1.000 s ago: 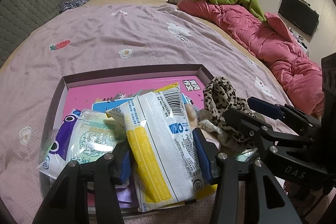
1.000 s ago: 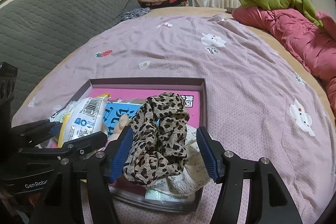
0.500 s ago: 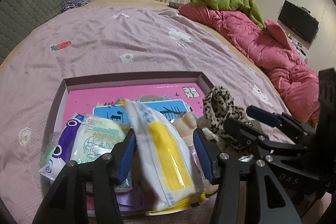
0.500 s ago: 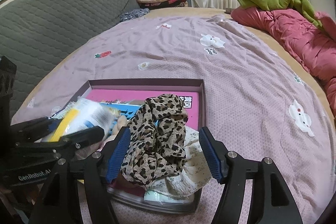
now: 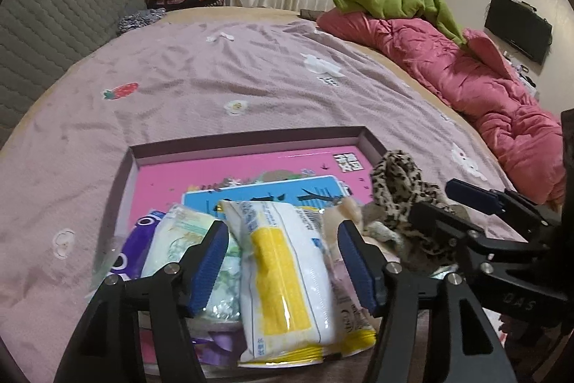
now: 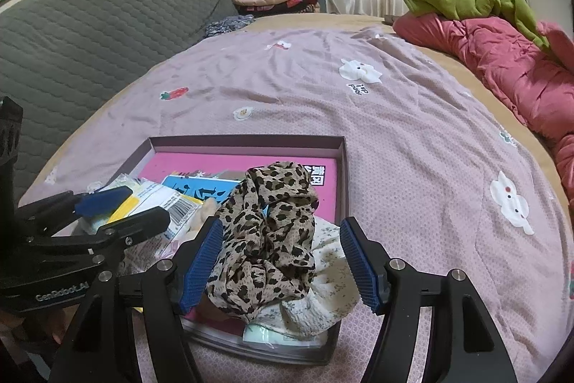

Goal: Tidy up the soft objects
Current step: 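Open left tool to release the pack while right tool releases the leopard scrunchie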

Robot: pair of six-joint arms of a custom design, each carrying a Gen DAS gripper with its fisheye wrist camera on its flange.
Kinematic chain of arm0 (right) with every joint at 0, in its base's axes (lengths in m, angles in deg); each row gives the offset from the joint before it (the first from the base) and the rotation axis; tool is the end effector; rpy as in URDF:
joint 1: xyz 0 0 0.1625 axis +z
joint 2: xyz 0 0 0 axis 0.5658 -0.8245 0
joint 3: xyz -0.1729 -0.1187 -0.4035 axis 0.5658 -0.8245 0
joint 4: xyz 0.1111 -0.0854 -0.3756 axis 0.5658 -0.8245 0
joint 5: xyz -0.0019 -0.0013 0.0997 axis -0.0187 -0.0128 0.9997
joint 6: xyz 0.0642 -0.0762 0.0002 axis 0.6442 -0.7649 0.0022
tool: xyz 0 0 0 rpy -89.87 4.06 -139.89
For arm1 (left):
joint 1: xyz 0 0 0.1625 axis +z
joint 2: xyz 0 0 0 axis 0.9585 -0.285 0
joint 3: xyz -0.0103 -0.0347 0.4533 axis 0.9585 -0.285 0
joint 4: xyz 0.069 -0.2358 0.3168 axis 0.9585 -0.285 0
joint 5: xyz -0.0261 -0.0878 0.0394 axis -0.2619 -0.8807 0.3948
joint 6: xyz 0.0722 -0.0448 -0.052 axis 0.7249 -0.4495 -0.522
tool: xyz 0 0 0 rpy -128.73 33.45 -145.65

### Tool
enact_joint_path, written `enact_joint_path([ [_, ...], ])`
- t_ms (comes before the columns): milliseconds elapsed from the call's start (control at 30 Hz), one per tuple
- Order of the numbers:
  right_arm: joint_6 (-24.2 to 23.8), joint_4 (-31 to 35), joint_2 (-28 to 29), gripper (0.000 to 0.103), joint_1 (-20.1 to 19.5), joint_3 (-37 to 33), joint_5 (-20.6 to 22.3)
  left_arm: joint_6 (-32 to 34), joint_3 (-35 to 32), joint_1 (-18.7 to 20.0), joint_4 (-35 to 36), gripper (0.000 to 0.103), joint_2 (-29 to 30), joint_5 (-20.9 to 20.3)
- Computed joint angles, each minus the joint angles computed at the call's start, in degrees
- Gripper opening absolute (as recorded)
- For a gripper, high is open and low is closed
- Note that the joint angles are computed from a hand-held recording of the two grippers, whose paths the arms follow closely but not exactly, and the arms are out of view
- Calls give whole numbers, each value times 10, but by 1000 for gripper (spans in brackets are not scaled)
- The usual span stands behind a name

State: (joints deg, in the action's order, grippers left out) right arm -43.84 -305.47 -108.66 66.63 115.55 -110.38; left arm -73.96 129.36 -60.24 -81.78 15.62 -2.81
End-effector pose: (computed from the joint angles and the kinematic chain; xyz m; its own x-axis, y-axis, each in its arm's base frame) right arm 0.1752 -0.3325 0.0826 -0.6201 -0.6270 0.4716 -0.7671 0.6105 -0.1971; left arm -0.1533 -0.2542 0.1010 -0.7803 -0.2497 -0.5734 0.2758 0.6854 -0.6739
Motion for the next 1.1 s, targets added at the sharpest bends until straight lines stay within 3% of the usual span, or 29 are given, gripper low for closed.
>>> enact_joint_path([
  [433,0,2,-1,69,1,-1,0,-81,-34,-32,180,62,-21,4],
  [733,0,8,-4,69,4,-2,-1,-63,-40,-10,170,62,-1,-14],
  [1100,-6,-13,0,69,2,4,6,-52,-21,-22,122,62,-3,-12],
])
